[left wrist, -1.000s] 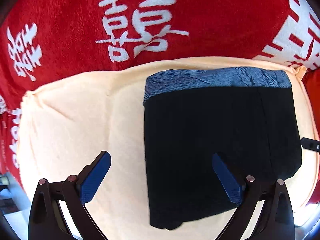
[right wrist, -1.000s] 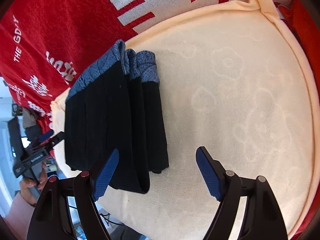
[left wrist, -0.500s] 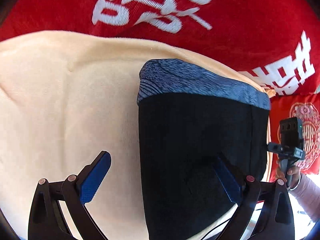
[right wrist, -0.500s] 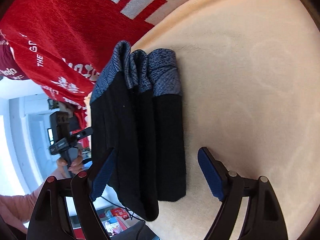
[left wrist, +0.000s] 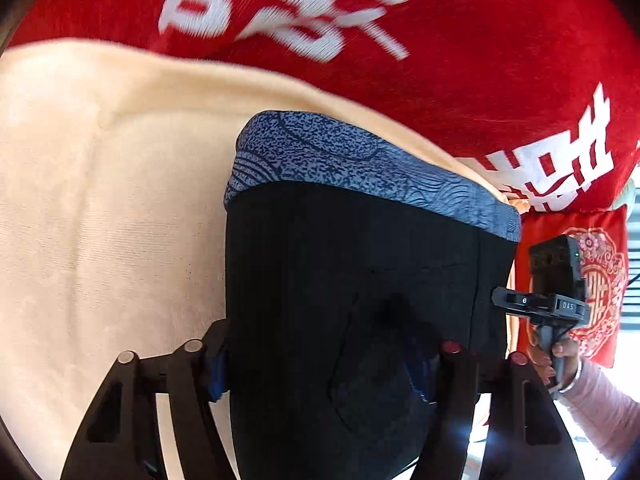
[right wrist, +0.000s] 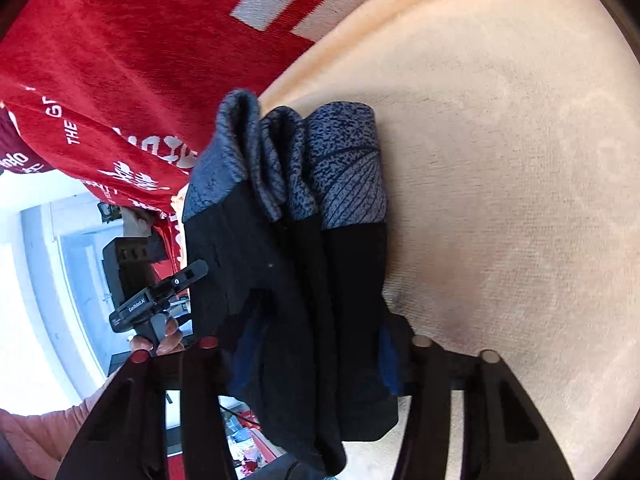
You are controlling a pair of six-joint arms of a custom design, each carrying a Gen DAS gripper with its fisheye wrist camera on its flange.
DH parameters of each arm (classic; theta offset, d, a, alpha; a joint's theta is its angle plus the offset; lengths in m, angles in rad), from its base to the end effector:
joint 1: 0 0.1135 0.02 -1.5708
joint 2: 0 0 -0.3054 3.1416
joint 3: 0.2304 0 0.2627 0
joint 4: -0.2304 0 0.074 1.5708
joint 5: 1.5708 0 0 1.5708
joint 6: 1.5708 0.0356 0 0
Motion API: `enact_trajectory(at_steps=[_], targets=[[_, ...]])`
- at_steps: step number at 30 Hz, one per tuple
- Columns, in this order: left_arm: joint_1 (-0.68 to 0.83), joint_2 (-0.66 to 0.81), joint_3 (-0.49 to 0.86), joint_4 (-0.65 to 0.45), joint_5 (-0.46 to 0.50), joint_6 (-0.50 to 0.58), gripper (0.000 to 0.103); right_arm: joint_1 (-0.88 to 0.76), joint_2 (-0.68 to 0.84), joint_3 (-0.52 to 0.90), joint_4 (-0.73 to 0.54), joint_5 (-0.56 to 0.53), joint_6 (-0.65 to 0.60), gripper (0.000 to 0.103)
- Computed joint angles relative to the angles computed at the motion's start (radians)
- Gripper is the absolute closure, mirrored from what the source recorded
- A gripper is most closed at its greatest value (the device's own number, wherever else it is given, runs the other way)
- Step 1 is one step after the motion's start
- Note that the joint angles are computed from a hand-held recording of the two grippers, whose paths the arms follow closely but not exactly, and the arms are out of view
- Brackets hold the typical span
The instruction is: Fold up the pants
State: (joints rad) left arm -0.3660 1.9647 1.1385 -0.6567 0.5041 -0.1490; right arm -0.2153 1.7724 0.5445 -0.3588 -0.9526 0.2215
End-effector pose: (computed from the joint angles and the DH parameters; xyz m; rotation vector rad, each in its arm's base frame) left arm 0.3336 -0.1463 0.1433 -0.3583 -2.9757 0.7799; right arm 0.2232 -0.0191 0.0974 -0.6128 -2.7084 -1.4325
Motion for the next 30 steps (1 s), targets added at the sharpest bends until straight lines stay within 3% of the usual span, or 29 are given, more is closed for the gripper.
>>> enact_trajectory(at_steps=[4, 10, 15, 17, 19, 22, 24, 27, 30], targets=[[-0.021, -0.068, -0.019, -0.007, -0.031, -0.046, 0.047, -0.020, -0.087, -0.030, -0.008, -0.030, 0.032, 0.062], [-0.040, -0.216, -0.049, -0.107, -0.064, -0.023, 0.047, -0.008, -0.305, -0.081, -0.118, -0.048, 0.075, 0.062], [0.005, -0.347, -0.105, -0.216, -0.048, 0.070, 0.047, 0.065, -0.625, -0.176, -0.177, -0.034, 0.262, 0.062], [0.037, -0.395, -0.133, -0.262, -0.049, 0.118, 0.047, 0.173, -0.795, -0.236, -0.113, 0.003, 0.479, 0.062], [0.079, -0.440, -0.162, -0.308, -0.050, 0.176, 0.047, 0.338, -0.951, -0.297, -0.015, 0.083, 0.738, 0.062], [0.126, -0.487, -0.211, -0.341, -0.057, 0.239, 0.047, 0.588, -1.147, -0.359, 0.043, 0.251, 1.021, 0.062], [0.171, -0.509, -0.258, -0.344, -0.063, 0.284, 0.047, 0.811, -1.131, -0.387, 0.186, 0.428, 1.206, 0.062], [0.211, -0.523, -0.327, -0.290, -0.074, 0.313, 0.047, 0.981, -1.105, -0.445, 0.302, 0.572, 1.331, 0.062], [0.218, -0.514, -0.409, -0.182, -0.154, 0.309, 0.044, 1.053, -0.989, -0.472, 0.389, 0.627, 1.338, 0.059]])
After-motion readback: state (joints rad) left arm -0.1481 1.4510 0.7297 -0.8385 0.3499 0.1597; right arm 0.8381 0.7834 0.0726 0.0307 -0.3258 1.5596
